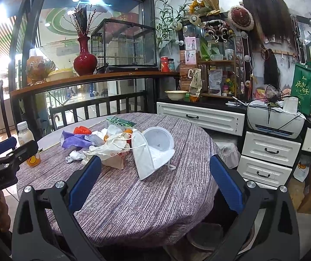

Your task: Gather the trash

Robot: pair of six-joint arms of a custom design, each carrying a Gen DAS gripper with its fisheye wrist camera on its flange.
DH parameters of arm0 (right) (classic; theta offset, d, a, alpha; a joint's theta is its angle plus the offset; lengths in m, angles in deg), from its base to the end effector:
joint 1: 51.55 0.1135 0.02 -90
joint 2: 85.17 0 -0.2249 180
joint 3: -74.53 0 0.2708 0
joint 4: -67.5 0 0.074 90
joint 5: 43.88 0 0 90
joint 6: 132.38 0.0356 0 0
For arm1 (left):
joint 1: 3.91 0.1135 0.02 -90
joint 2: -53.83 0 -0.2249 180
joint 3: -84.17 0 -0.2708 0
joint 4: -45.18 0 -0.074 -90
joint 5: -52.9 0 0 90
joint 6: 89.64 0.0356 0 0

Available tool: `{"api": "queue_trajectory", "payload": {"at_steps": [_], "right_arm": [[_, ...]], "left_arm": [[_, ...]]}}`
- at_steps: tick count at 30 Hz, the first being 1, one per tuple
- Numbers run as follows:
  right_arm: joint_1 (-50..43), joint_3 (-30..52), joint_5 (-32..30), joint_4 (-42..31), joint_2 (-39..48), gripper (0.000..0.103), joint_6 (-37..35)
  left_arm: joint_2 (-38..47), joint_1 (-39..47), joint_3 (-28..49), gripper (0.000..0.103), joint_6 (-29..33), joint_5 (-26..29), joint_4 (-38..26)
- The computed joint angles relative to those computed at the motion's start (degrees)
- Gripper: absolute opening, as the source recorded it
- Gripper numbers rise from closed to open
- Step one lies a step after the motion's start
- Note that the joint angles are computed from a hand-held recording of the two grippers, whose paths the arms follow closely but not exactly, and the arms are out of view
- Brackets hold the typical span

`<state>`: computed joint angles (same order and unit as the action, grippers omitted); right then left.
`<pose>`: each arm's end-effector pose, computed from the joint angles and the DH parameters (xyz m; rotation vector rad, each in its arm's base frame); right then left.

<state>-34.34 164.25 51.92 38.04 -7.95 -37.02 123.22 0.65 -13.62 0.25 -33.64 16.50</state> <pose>0.3252 0.0970 0.3595 -0.1231 1.8650 0.1779 0.3094 0.0225 0.3542 -0.0331 1.8468 -0.0016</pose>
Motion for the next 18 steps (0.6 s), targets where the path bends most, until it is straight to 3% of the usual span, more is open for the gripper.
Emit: {"api": "queue_trajectory", "payload": {"at_steps": [18], "right_arm": [[-0.3, 3.1, -1.6, -3.5, 2.3, 0.098, -0.2]], "left_arm": [[1.8, 0.5, 3.4, 0.098, 1.2, 1.2, -4.3]]}}
